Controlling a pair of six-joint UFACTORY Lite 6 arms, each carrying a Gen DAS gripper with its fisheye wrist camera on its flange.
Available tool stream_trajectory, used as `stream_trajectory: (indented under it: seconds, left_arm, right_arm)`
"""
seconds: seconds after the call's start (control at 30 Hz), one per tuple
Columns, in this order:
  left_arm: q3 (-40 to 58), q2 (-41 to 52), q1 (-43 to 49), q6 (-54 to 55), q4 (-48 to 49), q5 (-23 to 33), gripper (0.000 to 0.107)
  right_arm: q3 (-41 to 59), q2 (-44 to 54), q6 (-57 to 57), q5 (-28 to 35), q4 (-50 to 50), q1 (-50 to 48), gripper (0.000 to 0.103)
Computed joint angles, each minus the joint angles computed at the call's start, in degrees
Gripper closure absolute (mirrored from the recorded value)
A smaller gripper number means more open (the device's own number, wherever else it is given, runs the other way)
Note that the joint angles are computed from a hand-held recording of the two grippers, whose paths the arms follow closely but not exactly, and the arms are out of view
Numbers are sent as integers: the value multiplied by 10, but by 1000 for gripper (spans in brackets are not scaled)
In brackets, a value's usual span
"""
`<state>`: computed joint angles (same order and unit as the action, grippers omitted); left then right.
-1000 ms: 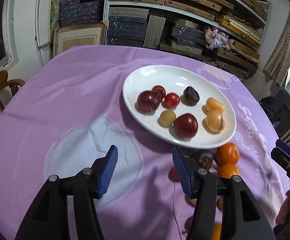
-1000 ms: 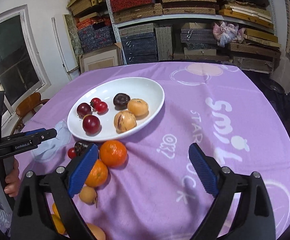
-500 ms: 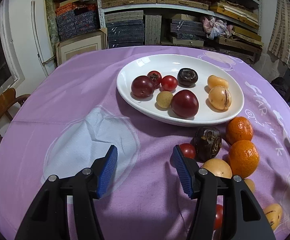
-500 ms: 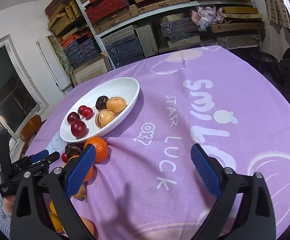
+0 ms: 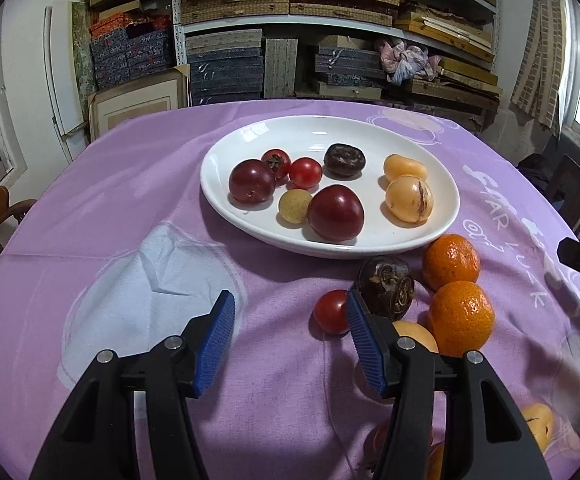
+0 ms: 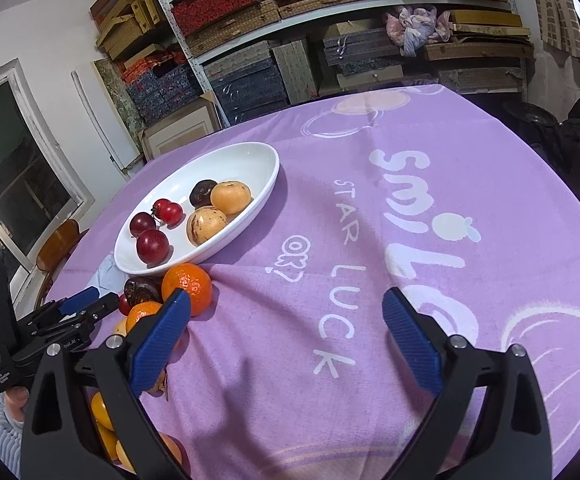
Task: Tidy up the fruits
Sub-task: 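Move the open left tool toward another red tomato on the cloth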
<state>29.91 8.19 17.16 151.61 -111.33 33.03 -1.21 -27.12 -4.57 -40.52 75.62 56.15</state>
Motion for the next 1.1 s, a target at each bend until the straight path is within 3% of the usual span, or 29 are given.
stream_trajectory:
  seconds: [0.17,0.27,0.37,0.63,0.77,0.93,1.1]
  left_arm:
    - [-4,9,-32,47,-55,-19,48]
    - [16,25,-39,49,-76,-37,31]
    - [46,55,-46,72,-117,-82,31]
    - [98,88,67,-115,119,-9,34]
    - [74,67,69,-106,143,3,44]
    - [14,19,112,-39,166,20,45]
    - [-4,-31,208,-67,311,71,45]
  right_arm:
    - [-3,-7,-3,9,-11,-13,8]
    - [-3,-8,-3,9,-12,-14,8]
    - [-5,-10,0,10,-14,-15,8]
    - [0,-13,-16,3,11,4,8]
    - [2,-12,-20,1,16,6,8]
    - [-5,-23,-17,8,10,-2,8]
    - [6,12,12,14,-27,-13,8]
